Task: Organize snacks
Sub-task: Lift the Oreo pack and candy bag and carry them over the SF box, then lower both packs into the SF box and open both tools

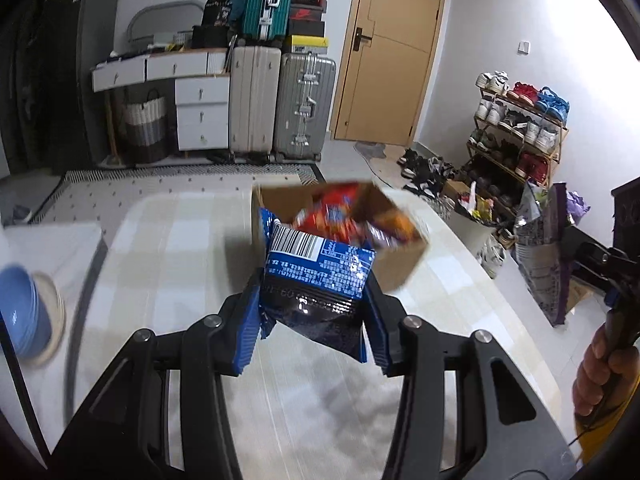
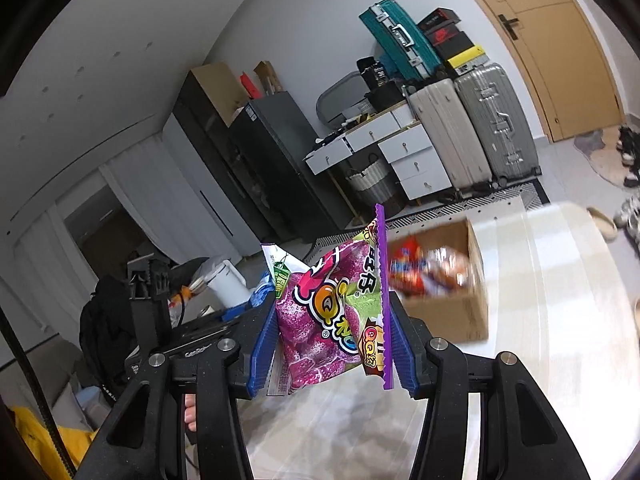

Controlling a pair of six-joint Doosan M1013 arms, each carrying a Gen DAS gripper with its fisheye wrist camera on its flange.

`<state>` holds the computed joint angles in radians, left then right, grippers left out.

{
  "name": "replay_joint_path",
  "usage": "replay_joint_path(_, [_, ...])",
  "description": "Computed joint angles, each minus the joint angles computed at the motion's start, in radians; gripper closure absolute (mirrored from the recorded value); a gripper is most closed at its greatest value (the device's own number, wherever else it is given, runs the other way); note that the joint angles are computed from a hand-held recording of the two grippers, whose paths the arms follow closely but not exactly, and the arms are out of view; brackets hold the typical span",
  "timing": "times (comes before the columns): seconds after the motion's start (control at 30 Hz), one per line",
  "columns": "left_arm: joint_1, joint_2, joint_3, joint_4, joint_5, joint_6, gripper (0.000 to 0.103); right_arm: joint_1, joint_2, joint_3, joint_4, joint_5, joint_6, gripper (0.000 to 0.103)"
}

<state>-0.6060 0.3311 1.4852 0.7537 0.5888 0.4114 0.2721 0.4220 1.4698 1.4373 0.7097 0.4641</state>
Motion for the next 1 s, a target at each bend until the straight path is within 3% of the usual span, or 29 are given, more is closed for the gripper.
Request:
replay_joint_path(0.17, [0.050, 0.080, -0.143, -0.072, 0.030, 0.161, 0.061, 0.000, 0.085, -0.185, -0.135, 0.026, 0.170, 0.052])
replay_joint_path(0.33, [0.103, 0.178, -0.311, -0.265, 0.066, 0.372, 0.061, 0.005, 0.192, -0.390, -0.305, 0.079, 0.382, 0.052])
replay_joint_path(0.5, [0.108, 0.282, -0.480, -0.202, 0.158, 0.415, 0.060, 0.018, 0.288, -0.562, -0.494, 0.111, 0.551, 0.052])
replay_joint_path(0.73, [0.127, 0.380, -0.626, -0.260, 0.221, 0.474, 0.060, 0.035, 0.380, -0.708, -0.730, 0.166, 0.698, 0.052])
replay_joint_path(1.0, [0.143, 0.441, -0.691, -0.342, 0.235, 0.554, 0.060, 0.037, 0.440, -0.779, -0.771, 0.231, 0.762, 0.052])
